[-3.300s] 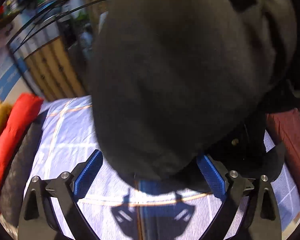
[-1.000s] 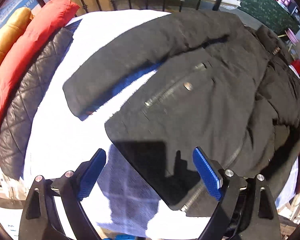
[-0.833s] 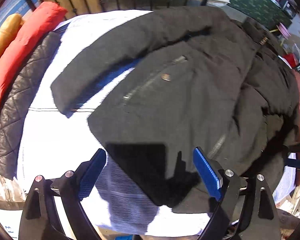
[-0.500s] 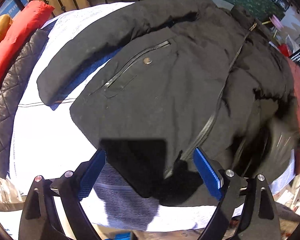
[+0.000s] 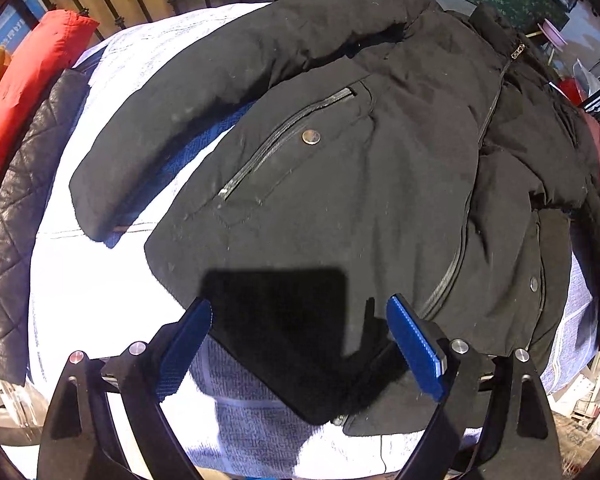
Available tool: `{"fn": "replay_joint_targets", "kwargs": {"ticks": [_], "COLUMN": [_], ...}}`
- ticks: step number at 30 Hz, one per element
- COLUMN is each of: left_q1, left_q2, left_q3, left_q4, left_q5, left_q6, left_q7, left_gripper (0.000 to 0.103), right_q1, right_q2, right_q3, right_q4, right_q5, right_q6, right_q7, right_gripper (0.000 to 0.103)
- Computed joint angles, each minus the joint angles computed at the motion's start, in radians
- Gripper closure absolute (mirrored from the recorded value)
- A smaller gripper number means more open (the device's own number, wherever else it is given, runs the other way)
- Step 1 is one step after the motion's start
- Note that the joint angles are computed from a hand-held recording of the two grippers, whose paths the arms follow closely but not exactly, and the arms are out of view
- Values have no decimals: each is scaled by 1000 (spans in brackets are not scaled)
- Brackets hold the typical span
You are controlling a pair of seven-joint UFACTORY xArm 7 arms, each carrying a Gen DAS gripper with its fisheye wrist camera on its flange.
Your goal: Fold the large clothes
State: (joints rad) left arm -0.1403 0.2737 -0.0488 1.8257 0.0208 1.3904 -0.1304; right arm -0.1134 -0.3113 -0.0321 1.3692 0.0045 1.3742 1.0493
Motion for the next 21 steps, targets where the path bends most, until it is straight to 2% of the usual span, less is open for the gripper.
{"fn": "replay_joint_targets", "kwargs": {"ticks": [2, 3, 5, 6, 9, 10, 12, 14, 17, 19, 21], "left_q1": [7, 13, 29, 36, 78, 92, 127, 156, 171, 169, 167], "left_q2": [12, 17, 30, 36, 68, 81, 110, 136, 172, 192, 198], "left_q3": [3, 5, 14, 19, 43, 48, 54, 49, 43, 37, 27], "left_q4": [14, 19, 36, 42, 78, 91, 119, 139, 146, 146, 133], "left_q5": [-5, -9, -12, -11, -18, -21, -44, -74, -75, -67, -84], "left_q6": [1, -1, -2, -3, -9, -10, -13, -11, 0, 3, -13], "left_q7": [8, 17, 32, 32, 26, 24, 36, 61, 122, 165, 193], "left_gripper": [16, 16, 16, 16, 15, 15, 15, 15, 15, 15, 16], "right_q1": [-7, -4, 29, 53, 139, 167, 236, 277, 329, 352, 360], "right_q2": [-32, -37, -15, 7, 105, 143, 243, 323, 401, 442, 472], "right_q3": [39, 62, 98, 103, 138, 139, 136, 144, 173, 185, 194], "right_q4": [-27, -21, 6, 27, 110, 135, 182, 196, 169, 145, 97], "right_q5": [-49, -94, -145, -152, -159, -122, 42, 206, 307, 349, 448], "right_q6": [-5, -7, -32, -64, -143, -172, -227, -250, -280, -258, -249], "right_q7": [92, 112, 88, 37, -125, -194, -350, -444, -500, -501, -484], "right_gripper": [41, 37, 36, 36, 23, 20, 20, 20, 20, 20, 20]}}
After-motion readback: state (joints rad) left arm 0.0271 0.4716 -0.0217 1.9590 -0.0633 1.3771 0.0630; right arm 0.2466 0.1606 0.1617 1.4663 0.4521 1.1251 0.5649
